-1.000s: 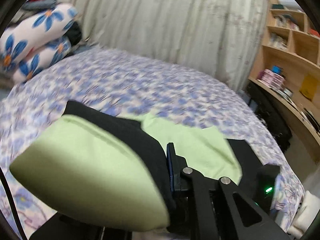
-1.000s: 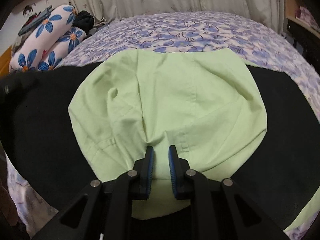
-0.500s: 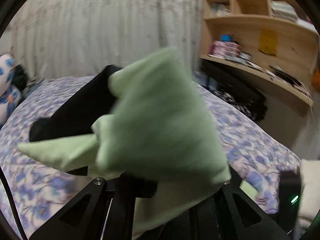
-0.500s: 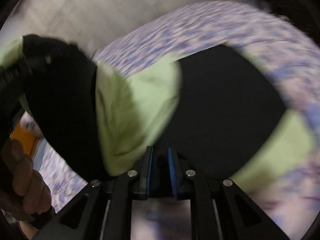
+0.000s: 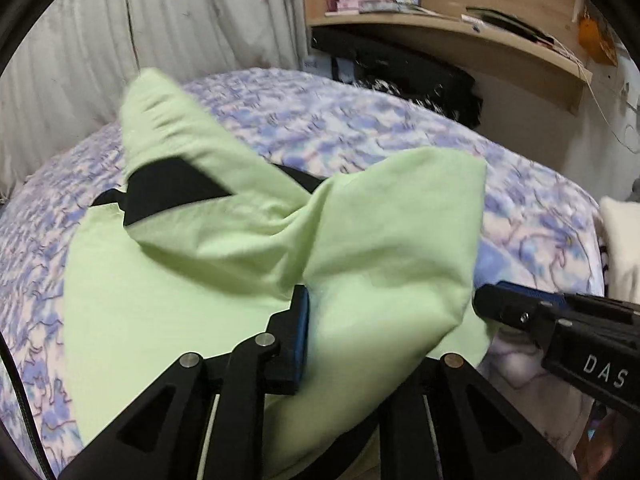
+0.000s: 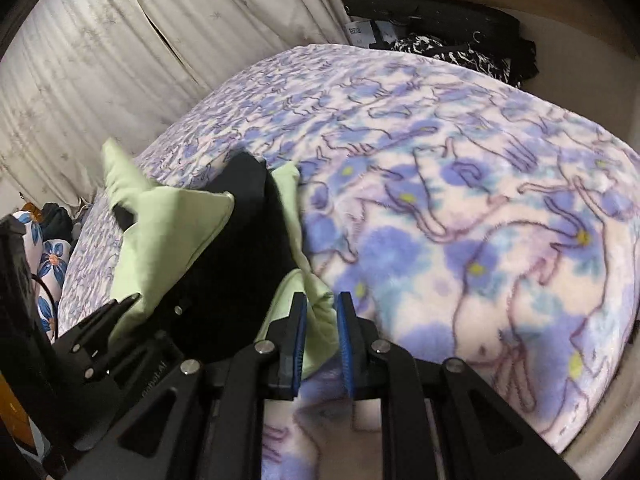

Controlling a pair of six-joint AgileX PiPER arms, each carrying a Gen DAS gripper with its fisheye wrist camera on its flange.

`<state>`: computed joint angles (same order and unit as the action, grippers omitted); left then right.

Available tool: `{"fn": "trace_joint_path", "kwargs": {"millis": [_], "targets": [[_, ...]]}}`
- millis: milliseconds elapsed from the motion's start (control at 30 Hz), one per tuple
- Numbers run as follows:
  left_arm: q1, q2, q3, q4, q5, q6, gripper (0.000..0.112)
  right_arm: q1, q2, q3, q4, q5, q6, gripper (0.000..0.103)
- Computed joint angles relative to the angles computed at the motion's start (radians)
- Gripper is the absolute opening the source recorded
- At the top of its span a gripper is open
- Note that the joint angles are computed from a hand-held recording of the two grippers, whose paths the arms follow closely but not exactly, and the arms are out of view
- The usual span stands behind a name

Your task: Fold large clothes

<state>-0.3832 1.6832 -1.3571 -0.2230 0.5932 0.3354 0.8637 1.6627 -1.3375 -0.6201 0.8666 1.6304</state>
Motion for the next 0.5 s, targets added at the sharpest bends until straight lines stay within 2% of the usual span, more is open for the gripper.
{"fn": "trace_joint_path", "kwargs": {"millis": [67, 133, 233, 267, 433, 500], "targets": [[0.016, 0.016, -0.023, -0.067, 0.054, 0.072, 0.028, -0.003, -0.005, 0.007, 0.002, -0.007, 0.003, 0.015], [0.031, 0.008, -0.022, -0.141, 0.092, 0.132, 0.037, -0.005, -0.008, 0.009, 0.001, -0.008, 0.003, 0.015], [0.031, -0.057, 0.026, -0.159, 0.086, 0.159, 0.06, 0.001, -0.017, -0.004, -0.01, 0.017, 0.003, 0.015], [0.033, -0.091, 0.05, -0.166, 0.076, 0.168, 0.065, -0.001, -0.021, -0.006, -0.014, 0.02, 0.001, 0.015], [0.118, -0.198, 0.072, -0.237, 0.131, 0.222, 0.072, -0.021, -0.045, -0.041, -0.007, 0.016, -0.053, 0.016], [0.176, -0.231, 0.067, -0.235, 0.159, 0.217, 0.076, -0.041, -0.049, -0.067, 0.02, -0.016, -0.106, 0.028]]}}
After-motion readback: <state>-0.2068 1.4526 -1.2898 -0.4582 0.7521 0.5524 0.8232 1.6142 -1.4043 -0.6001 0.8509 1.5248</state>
